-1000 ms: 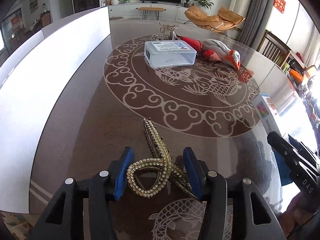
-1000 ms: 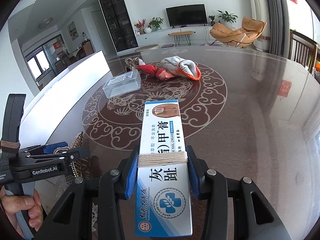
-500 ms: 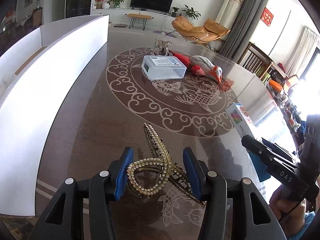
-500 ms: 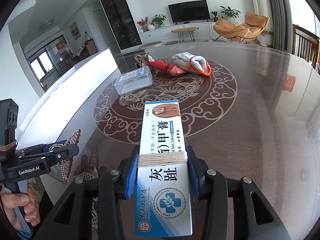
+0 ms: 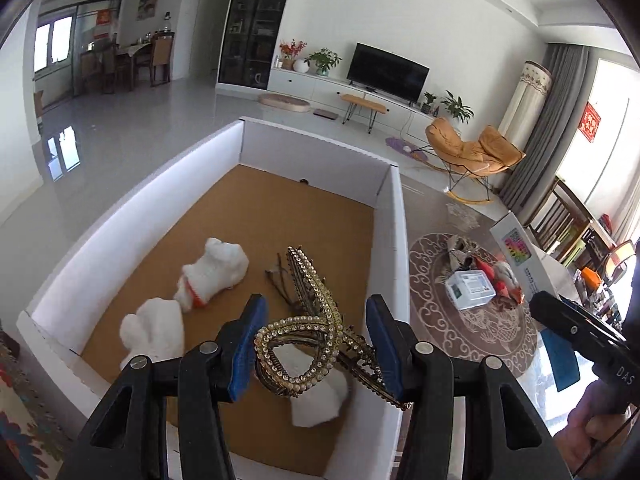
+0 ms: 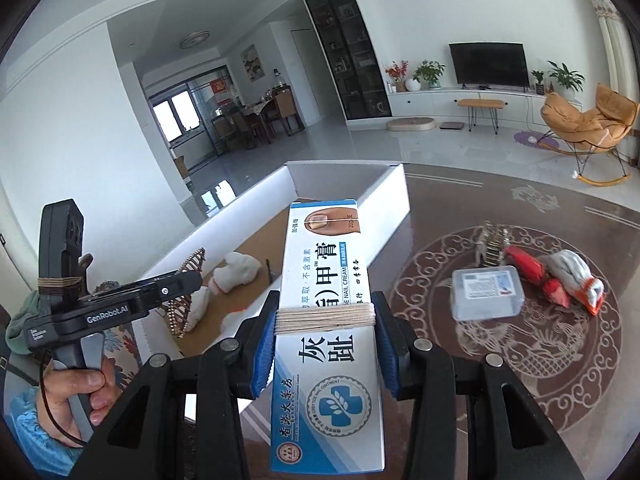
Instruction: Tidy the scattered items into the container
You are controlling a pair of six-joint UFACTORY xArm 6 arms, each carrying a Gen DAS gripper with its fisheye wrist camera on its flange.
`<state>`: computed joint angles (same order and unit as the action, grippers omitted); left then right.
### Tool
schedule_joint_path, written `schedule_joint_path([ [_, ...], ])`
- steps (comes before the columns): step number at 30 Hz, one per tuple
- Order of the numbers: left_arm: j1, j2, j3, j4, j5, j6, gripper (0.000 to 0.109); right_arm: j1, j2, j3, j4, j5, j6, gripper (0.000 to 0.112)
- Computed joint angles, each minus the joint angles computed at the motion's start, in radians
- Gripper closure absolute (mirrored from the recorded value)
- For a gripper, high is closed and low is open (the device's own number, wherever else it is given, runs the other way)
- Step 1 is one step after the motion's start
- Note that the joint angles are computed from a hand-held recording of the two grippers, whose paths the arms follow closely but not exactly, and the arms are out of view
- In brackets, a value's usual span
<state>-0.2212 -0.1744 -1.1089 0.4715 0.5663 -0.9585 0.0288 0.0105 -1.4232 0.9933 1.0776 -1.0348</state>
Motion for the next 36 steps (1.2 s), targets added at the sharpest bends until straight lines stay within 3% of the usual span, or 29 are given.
schedule_joint_path([
  [5,0.122,-0.008,0.031,-0.094,0.031,0.141,0.057,0.206,0.062,-0.056,-0.062,-0.045,0.102,0.069],
  [10,0.201,0.048,0.015,-0.121,0.055,0.200,0.057,0.337,0.199,-0.160,-0.168,-0.074,0.256,0.068],
  [12,0.221,0.073,0.004,-0.143,0.062,0.215,0.057,0.361,0.278,-0.234,-0.210,-0.031,0.341,0.068],
  [15,0.233,0.115,-0.031,-0.217,0.113,0.270,0.056,0.372,0.414,-0.392,-0.257,0.110,0.469,0.065],
  [16,0.234,0.122,-0.034,-0.220,0.124,0.272,0.053,0.376,0.461,-0.459,-0.296,0.176,0.503,0.065],
  [17,0.235,0.125,-0.036,-0.212,0.133,0.267,0.042,0.378,0.493,-0.503,-0.322,0.218,0.524,0.065],
  [19,0.230,0.117,-0.030,-0.177,0.133,0.229,0.033,0.370,0.502,-0.509,-0.313,0.229,0.525,0.062],
  [22,0.213,0.086,-0.012,-0.128,0.130,0.175,0.033,0.341,0.496,-0.501,-0.257,0.238,0.514,0.061],
  [25,0.169,0.044,0.000,-0.096,0.126,0.160,0.033,0.305,0.402,-0.393,-0.183,0.162,0.432,0.061],
  [29,0.050,0.032,-0.030,-0.046,0.120,0.143,0.033,0.211,0.206,-0.138,-0.093,-0.020,0.228,0.061],
  [31,-0.020,0.055,-0.059,-0.041,0.093,0.134,0.030,0.158,0.132,-0.026,-0.114,-0.140,0.160,0.061],
  [34,-0.125,0.121,-0.112,-0.075,0.037,0.144,0.013,0.057,0.080,0.107,-0.185,-0.323,0.102,0.061],
  [36,-0.192,0.204,-0.167,-0.096,0.005,0.152,0.011,-0.027,0.084,0.153,-0.266,-0.386,0.118,0.061],
])
